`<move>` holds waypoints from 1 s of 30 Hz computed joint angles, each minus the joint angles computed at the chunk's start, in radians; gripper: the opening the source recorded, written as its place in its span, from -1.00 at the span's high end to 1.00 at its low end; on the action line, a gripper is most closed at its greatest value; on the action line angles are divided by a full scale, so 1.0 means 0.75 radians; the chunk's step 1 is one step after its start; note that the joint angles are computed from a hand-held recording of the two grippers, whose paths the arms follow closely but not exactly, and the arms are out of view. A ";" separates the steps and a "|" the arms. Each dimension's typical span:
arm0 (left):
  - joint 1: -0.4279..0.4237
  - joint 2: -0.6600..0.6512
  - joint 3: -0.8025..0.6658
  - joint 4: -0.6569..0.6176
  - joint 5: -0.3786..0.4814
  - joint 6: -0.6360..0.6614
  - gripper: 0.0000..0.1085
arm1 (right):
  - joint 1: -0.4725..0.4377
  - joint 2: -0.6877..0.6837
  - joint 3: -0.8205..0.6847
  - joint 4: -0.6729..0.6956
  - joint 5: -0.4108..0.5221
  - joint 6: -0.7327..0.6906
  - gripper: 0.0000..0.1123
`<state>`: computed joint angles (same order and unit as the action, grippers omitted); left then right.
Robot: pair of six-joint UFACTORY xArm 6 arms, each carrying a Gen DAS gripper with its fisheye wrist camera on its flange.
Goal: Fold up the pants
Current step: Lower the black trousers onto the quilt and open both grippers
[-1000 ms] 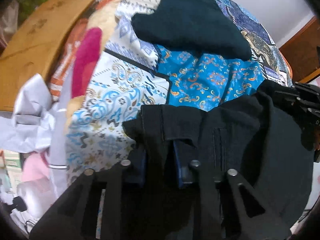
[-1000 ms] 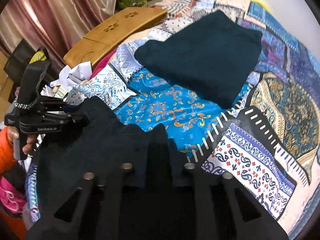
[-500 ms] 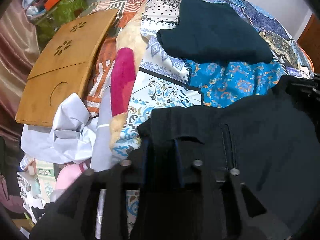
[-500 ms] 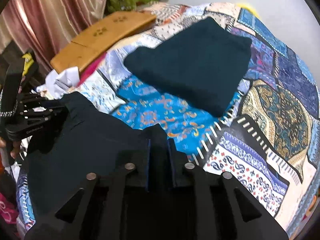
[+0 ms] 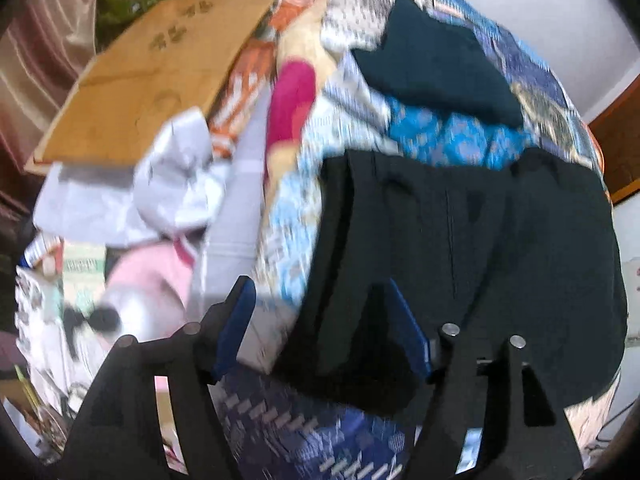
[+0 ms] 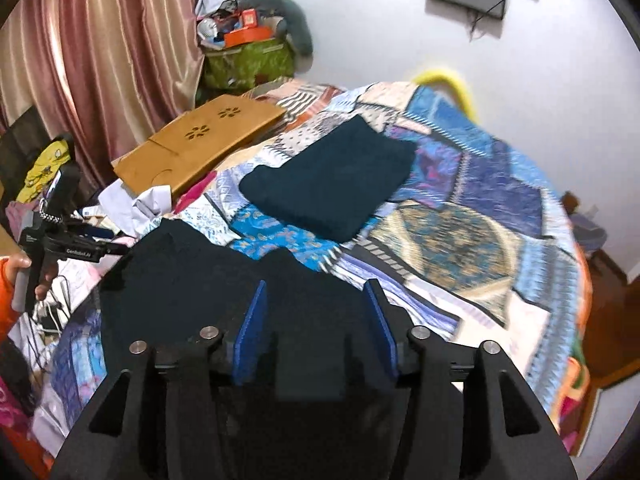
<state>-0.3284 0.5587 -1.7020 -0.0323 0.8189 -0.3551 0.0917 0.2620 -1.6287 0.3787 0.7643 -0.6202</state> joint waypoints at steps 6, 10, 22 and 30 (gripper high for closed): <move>-0.035 -0.037 0.148 -0.061 -0.026 -0.047 -0.29 | -0.044 -0.236 0.329 -0.044 -0.111 -0.024 0.10; -0.093 -0.094 0.225 0.310 -0.054 -0.255 0.10 | -0.076 -0.353 0.502 -0.075 -0.146 -0.023 0.10; -0.263 -0.200 0.147 0.365 -0.062 -0.108 -0.21 | -0.031 -0.462 0.712 0.109 -0.138 -0.164 0.10; -0.424 -0.066 -0.049 0.212 -0.027 0.140 -0.29 | 0.025 -0.419 0.710 0.228 -0.067 -0.249 0.10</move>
